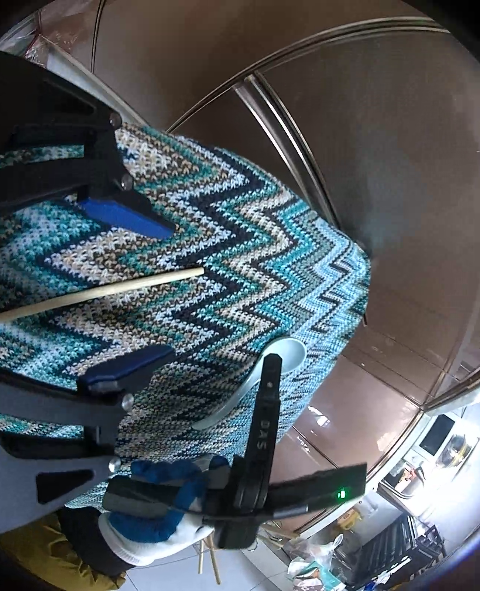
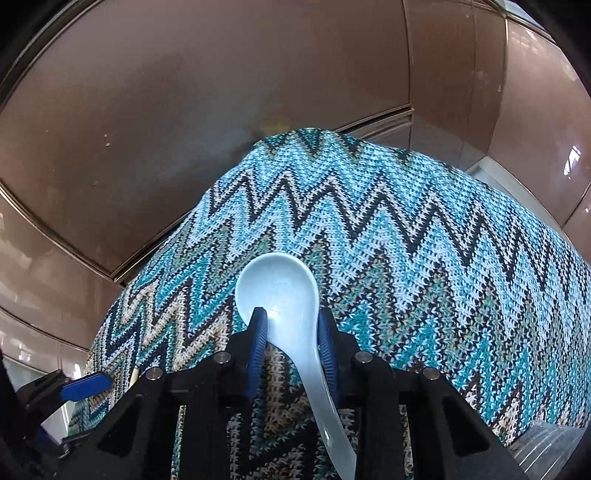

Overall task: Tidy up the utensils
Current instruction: 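Close the right tool on the white spoon while the left tool grips the chopstick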

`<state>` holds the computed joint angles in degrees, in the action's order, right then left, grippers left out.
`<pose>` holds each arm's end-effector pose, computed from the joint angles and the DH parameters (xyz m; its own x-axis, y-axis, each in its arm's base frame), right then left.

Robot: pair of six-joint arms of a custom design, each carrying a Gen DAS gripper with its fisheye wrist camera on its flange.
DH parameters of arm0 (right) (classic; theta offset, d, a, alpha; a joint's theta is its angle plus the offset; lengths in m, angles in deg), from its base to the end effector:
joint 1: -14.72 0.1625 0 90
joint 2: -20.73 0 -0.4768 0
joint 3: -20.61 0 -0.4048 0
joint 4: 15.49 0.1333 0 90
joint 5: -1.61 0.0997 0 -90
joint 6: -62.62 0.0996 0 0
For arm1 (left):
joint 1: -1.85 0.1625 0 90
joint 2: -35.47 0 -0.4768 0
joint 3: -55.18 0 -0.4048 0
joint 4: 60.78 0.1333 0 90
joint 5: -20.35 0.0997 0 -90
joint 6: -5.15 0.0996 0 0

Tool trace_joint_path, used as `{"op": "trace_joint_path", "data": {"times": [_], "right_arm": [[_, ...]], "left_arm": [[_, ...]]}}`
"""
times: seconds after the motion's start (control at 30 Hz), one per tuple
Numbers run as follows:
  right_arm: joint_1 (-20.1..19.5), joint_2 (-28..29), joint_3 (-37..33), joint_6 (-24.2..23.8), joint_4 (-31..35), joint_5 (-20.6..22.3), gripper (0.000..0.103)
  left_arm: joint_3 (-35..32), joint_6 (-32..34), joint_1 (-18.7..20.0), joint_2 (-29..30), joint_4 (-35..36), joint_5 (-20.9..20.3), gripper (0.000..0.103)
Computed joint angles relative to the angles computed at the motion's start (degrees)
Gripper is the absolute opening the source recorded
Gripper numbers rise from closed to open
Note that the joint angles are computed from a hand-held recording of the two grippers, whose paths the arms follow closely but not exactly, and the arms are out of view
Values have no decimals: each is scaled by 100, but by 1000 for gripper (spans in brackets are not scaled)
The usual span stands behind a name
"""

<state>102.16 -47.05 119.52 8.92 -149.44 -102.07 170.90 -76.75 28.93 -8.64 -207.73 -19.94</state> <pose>0.0808 -0.6498 0.3224 -0.6084 -0.7283 0.3153 -0.7546 0.6539 0.0545 -0.3946 -0.4368 0.0227 -0.8701 -0.3425 -0.3545 0.0001 0.7191 -0.6949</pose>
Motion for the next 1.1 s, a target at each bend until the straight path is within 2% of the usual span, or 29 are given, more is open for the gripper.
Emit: {"op": "trace_joint_path", "data": {"times": [0.13, 0.27, 0.37, 0.6, 0.8, 1.03, 1.1], "right_arm": [[20, 33, -180, -106, 104, -8, 27], [153, 149, 100, -26, -195, -192, 27], [270, 226, 188, -33, -299, -318, 27], [391, 185, 169, -515, -216, -687, 25], [602, 171, 151, -765, -7, -1014, 22], [505, 275, 301, -1235, -76, -1522, 17], [504, 266, 307, -1103, 30, -1556, 16]], "left_arm": [[-37, 117, 131, 35, -100, -73, 45], [-79, 186, 217, 50, -87, -130, 37], [-91, 250, 252, 25, -67, -190, 33], [-138, 397, 330, -49, 27, -439, 28], [-143, 556, 398, -98, 26, -637, 18], [-290, 727, 443, -70, 338, -684, 15], [-324, 731, 443, -54, 415, -670, 14]]}}
